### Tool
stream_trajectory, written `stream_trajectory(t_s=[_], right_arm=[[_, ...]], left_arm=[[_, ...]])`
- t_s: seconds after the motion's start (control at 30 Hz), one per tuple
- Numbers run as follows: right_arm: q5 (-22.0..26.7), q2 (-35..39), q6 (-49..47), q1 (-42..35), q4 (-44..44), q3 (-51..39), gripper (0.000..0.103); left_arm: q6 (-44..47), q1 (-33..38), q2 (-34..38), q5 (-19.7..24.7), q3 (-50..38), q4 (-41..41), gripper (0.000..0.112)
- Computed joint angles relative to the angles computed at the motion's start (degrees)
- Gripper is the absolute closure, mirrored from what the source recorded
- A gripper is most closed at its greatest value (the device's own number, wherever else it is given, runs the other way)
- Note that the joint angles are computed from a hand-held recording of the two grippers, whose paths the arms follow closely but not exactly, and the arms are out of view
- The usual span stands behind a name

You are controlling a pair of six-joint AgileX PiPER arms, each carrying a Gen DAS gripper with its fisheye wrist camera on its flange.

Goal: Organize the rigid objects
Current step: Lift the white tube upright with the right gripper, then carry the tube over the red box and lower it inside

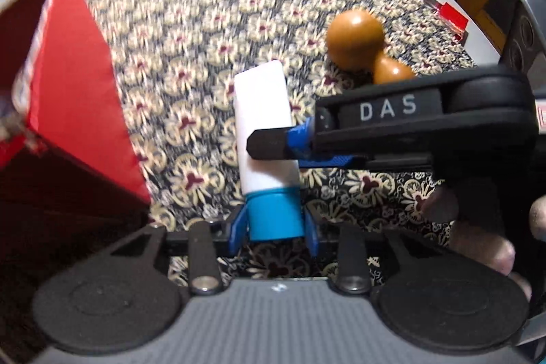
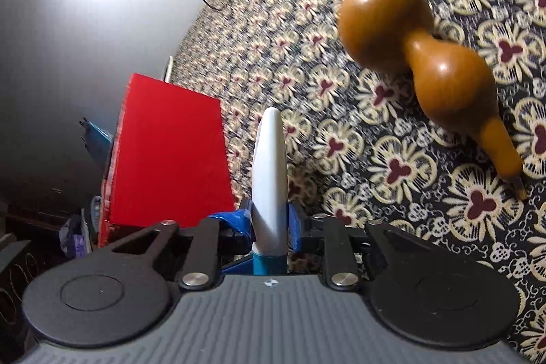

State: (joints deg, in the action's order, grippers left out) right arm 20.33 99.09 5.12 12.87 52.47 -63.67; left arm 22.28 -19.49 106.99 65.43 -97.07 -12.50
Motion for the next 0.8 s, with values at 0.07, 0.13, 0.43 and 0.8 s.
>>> stream_trajectory(t_s=[0.07,0.13,0.43,0.8], right_arm=[[-0.56,-1.19,2.43,0.44,-2.77,-0.81,0.100],[-0.90,-2.06,3.80,0.81,-4.19,-1.89,0.100],[-0.34,0.84,12.45,5.21,-15.56,-15.79,0.100],[5.82,20.18,16.22,11.20,-22.78,-44.98,0.103]], left_arm=[[1.00,-0.08,-1.26,-0.95,0.15,0.18,0.081],[2.00,0.19,-2.50,-1.82,0.07,0.19,0.082],[6.87,4.90,-7.37,-5.01,-2.17,-2.25,0.084],[11.95,15.21,-4.71,-5.03,-7.86,-7.57,0.100]])
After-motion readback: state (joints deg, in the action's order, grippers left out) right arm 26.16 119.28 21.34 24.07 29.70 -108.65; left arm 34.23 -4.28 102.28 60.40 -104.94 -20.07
